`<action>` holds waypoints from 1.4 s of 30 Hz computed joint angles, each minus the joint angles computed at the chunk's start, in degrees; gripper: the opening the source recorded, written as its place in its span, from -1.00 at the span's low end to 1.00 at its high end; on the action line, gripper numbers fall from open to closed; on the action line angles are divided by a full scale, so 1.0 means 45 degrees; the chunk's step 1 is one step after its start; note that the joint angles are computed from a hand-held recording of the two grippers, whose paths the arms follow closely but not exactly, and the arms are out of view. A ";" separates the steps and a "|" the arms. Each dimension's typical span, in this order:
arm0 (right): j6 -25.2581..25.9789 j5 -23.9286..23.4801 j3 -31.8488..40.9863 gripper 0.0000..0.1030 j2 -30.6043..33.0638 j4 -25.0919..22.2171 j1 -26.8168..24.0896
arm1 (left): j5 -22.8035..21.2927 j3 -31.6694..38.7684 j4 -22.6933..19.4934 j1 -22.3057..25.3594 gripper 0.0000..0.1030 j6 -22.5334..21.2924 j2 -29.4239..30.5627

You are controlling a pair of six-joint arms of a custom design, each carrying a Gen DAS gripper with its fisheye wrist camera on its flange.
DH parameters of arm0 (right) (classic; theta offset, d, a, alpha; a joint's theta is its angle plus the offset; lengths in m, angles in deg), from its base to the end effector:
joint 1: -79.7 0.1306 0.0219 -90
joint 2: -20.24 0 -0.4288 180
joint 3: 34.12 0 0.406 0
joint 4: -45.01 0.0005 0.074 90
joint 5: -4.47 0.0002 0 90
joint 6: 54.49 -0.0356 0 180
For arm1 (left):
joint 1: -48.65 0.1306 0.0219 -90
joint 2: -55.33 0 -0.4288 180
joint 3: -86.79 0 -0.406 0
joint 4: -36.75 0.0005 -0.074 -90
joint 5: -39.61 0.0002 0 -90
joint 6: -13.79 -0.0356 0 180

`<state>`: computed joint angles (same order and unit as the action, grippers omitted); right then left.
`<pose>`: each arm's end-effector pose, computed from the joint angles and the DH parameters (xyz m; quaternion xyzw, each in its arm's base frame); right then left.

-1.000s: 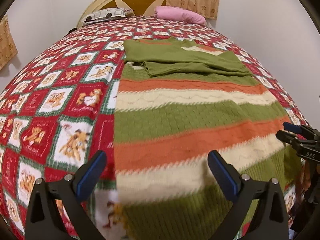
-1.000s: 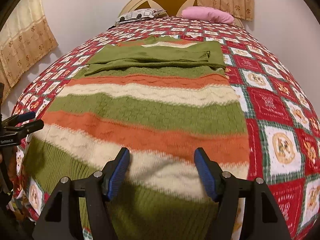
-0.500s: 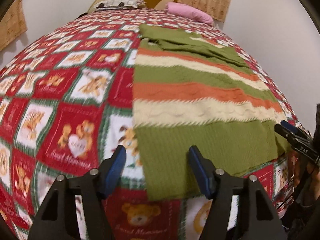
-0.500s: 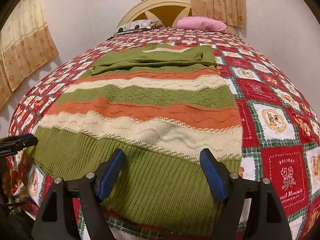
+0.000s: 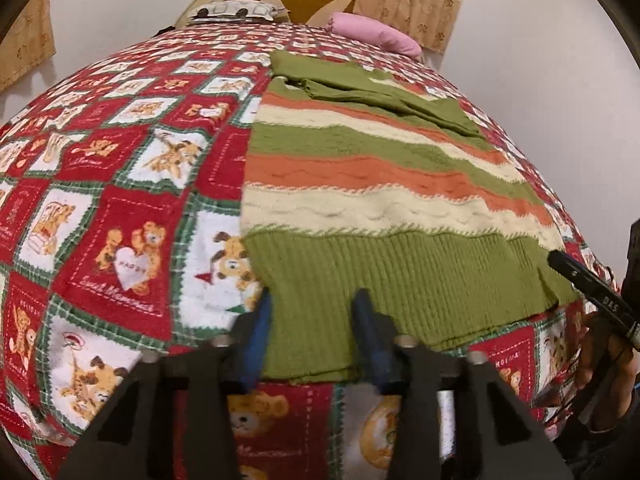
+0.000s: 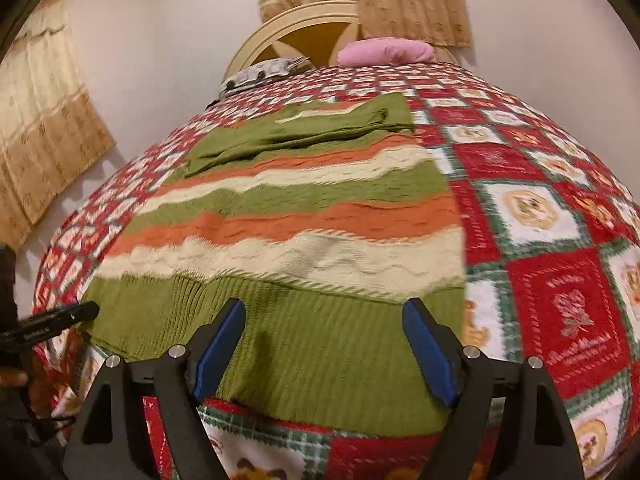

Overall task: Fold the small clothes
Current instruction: 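Grasp the ribbed hem with the left gripper while the right gripper grasps it too, then lift the hem with both grippers, fold it toward the collar, release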

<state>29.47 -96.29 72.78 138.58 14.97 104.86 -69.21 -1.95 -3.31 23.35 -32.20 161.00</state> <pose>0.6354 0.3052 0.3552 -0.1887 0.8887 0.1923 0.3710 0.5411 -0.2436 0.3547 -0.2019 0.9189 -0.0431 0.3361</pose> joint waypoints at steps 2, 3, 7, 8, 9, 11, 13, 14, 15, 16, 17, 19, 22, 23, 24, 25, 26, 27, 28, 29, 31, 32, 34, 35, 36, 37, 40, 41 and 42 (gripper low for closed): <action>-0.0476 -0.0018 -0.0116 0.58 -0.0177 -0.0108 -0.0224 | 0.0393 -0.0275 0.0419 0.0110 -0.78 -0.0103 -0.0175; -0.0626 0.0031 -0.0083 0.57 -0.0214 -0.0354 -0.0305 | 0.0418 -0.0370 0.0607 0.0125 -0.81 -0.0094 -0.0236; -0.0976 0.0057 -0.0168 0.57 -0.0396 -0.0981 -0.0638 | 0.0341 -0.0551 0.1269 0.0138 -0.81 -0.0456 -0.0432; -0.0971 0.0052 -0.0226 0.57 -0.0440 -0.1018 -0.0680 | 0.0342 -0.0602 0.1423 0.0168 -0.81 -0.0465 -0.0491; -0.0949 0.0020 -0.0277 0.51 -0.0467 -0.1050 -0.0715 | 0.0410 -0.0636 0.1524 0.0193 -0.81 -0.0518 -0.0532; -0.0831 -0.0112 -0.0271 0.25 -0.0456 -0.1335 -0.0739 | 0.0442 -0.0666 0.1562 0.0228 -0.81 -0.0646 -0.0561; -0.0644 -0.0279 -0.0228 -0.06 -0.0408 -0.1601 -0.0700 | 0.0572 -0.0704 0.1589 0.0272 -0.82 -0.0574 -0.0537; -0.0448 -0.0289 -0.0275 -0.10 -0.0430 -0.1633 -0.0631 | 0.0595 -0.0721 0.1595 0.0273 -0.82 -0.0565 -0.0534; -0.0204 -0.0271 -0.0299 -0.11 -0.0445 -0.1709 -0.0554 | 0.0590 -0.0709 0.1564 0.0278 -0.82 -0.0565 -0.0510; -0.0073 -0.0202 -0.0289 -0.12 -0.0438 -0.1771 -0.0509 | 0.0611 -0.0715 0.1558 0.0283 -0.82 -0.0568 -0.0499; 0.0096 0.0049 -0.0292 -0.18 -0.0447 -0.1870 -0.0446 | 0.0630 -0.0715 0.1549 0.0291 -0.81 -0.0572 -0.0488; 0.0143 0.0209 -0.0276 -0.33 -0.0447 -0.2035 -0.0481 | 0.0596 -0.0683 0.1375 0.0294 -0.80 -0.0457 -0.0424; 0.0168 0.0276 -0.0255 -0.62 -0.0478 -0.2271 -0.0576 | 0.0497 -0.0625 0.1136 0.0248 -0.70 -0.0406 -0.0329; 0.0180 0.0135 -0.0350 -0.69 -0.0524 -0.2175 -0.0616 | 0.0394 -0.0612 0.1100 0.0229 -0.63 -0.0408 -0.0321; 0.0131 -0.0064 -0.0402 -0.74 -0.0549 -0.2103 -0.0642 | 0.0360 -0.0614 0.1095 0.0219 -0.60 -0.0372 -0.0311; 0.0009 -0.0476 -0.0451 -0.79 -0.0564 -0.2006 -0.0711 | 0.0425 -0.0649 0.1173 0.0230 -0.60 -0.0382 -0.0321; -0.0199 -0.0923 -0.0477 -0.81 -0.0568 -0.1904 -0.0796 | 0.0563 -0.0708 0.1299 0.0250 -0.70 -0.0511 -0.0350; -0.0413 -0.1215 -0.0574 -0.81 -0.0636 -0.1650 -0.0863 | 0.0620 -0.0739 0.1368 0.0256 -0.79 -0.0645 -0.0394; -0.0524 -0.1341 -0.0701 -0.82 -0.0745 -0.1330 -0.0900 | 0.0636 -0.0785 0.1439 0.0271 -0.79 -0.0671 -0.0455; -0.0584 -0.1361 -0.0852 -0.82 -0.0888 -0.0964 -0.0911 | 0.0636 -0.0842 0.1553 0.0286 -0.79 -0.0680 -0.0531; -0.0641 -0.1372 -0.1112 -0.82 -0.1155 -0.0264 -0.0925 | 0.0494 -0.0825 0.1554 0.0311 -0.79 -0.0863 -0.0649; -0.0644 -0.1375 -0.1188 -0.83 -0.1226 -0.0055 -0.0922 | 0.0383 -0.0683 0.1327 0.0308 -0.79 -0.1104 -0.0628; -0.0593 -0.1328 -0.1119 -0.83 -0.1168 -0.0134 -0.0882 | 0.0342 -0.0199 0.0418 0.0308 -0.78 -0.1609 -0.0365; -0.0661 -0.1357 -0.1064 -0.83 -0.1077 -0.0237 -0.0890 | 0.0274 -0.0092 0.0206 0.0302 -0.78 -0.1693 -0.0276; -0.0780 -0.1429 -0.1070 -0.83 -0.1020 -0.0285 -0.0912 | 0.0292 -0.0141 0.0269 0.0307 -0.78 -0.1667 -0.0273; -0.0817 -0.1490 -0.1053 -0.83 -0.0993 -0.0316 -0.0939 | 0.0433 -0.0255 0.0462 0.0332 -0.79 -0.1591 -0.0316; -0.0863 -0.1642 -0.1155 -0.84 -0.1199 0.0129 -0.1034 | 0.0571 -0.0560 0.1099 0.0411 -0.80 -0.1412 -0.0634; -0.0886 -0.1672 -0.1160 -0.84 -0.1300 0.0398 -0.1065 | 0.0552 -0.0588 0.1245 0.0427 -0.80 -0.1398 -0.0711; -0.0927 -0.1671 -0.1117 -0.84 -0.1367 0.0673 -0.1092 | 0.0474 -0.0570 0.1377 0.0459 -0.80 -0.1426 -0.0770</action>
<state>25.30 -103.81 67.75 132.43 18.00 99.94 -67.08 -4.51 2.89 25.41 -38.62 157.53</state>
